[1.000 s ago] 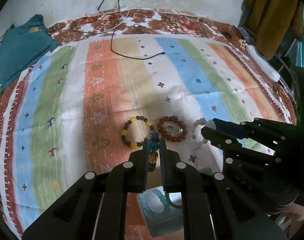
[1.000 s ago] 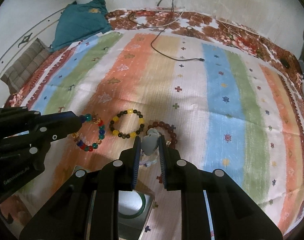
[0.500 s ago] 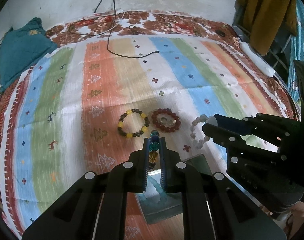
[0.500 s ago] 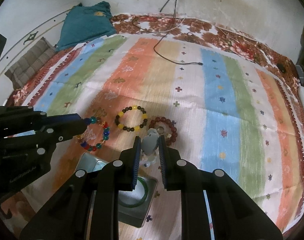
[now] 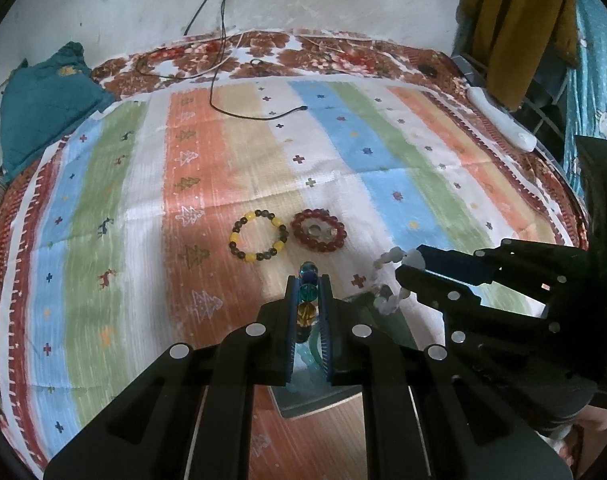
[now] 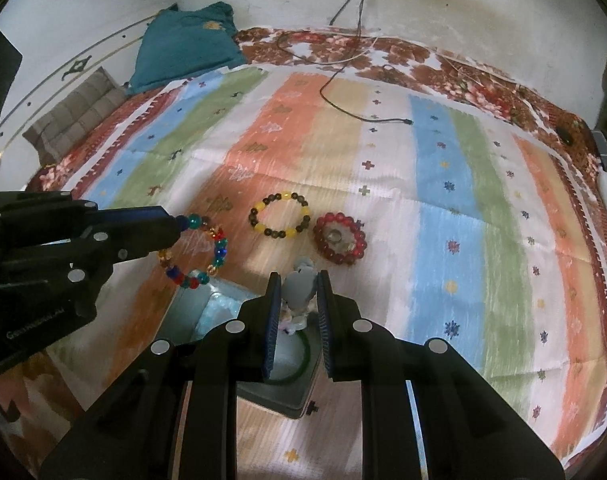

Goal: Organize jewelry
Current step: 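Lift the multicolour bracelet with the left tool while the right tool carries the white bracelet to the tin, then open the left tool over the tin while the right tool releases the white bracelet inside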

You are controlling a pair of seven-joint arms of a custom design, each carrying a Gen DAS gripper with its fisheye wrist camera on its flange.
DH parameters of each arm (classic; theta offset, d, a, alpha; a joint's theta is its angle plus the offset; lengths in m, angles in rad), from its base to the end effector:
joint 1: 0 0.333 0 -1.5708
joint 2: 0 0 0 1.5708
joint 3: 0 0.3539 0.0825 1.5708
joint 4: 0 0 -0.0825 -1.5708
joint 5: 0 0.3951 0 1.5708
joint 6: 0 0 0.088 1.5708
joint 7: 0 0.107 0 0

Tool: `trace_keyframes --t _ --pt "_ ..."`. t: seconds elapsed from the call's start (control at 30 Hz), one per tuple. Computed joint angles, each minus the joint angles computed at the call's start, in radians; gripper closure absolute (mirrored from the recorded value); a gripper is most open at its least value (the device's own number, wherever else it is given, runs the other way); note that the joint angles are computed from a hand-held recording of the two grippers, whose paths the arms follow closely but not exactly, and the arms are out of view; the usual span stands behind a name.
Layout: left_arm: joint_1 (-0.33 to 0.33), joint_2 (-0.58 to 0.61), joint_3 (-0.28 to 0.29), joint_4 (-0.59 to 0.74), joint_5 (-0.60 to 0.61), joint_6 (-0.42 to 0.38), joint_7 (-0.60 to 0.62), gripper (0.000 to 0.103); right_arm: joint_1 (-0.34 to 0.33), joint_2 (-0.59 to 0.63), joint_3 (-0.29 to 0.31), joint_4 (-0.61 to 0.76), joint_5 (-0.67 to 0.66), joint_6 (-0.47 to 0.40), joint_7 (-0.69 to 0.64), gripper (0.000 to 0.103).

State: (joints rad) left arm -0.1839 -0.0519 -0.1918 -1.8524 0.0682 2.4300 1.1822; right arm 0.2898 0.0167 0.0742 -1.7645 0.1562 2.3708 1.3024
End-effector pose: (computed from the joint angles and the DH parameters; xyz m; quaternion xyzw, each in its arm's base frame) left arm 0.5590 -0.2234 0.6458 -0.6629 0.6812 -0.2708 0.1524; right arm 0.5832 0.2237 0.6438 -0.8336 0.4652 -0.1438 0.2607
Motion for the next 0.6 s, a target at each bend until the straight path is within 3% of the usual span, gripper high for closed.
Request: trace_keyframes --t 0.5,0.6 --pt "-0.016 -0.05 -0.001 -0.063 -0.02 0.019 0.002 0.093 -0.005 -0.05 0.003 -0.065 0.013 -0.005 -0.007 0.084" --pt "-0.011 -0.051 -0.006 -0.062 0.013 -0.001 -0.042 0.093 -0.007 -0.04 0.005 -0.055 -0.056 -0.021 0.053 0.083"
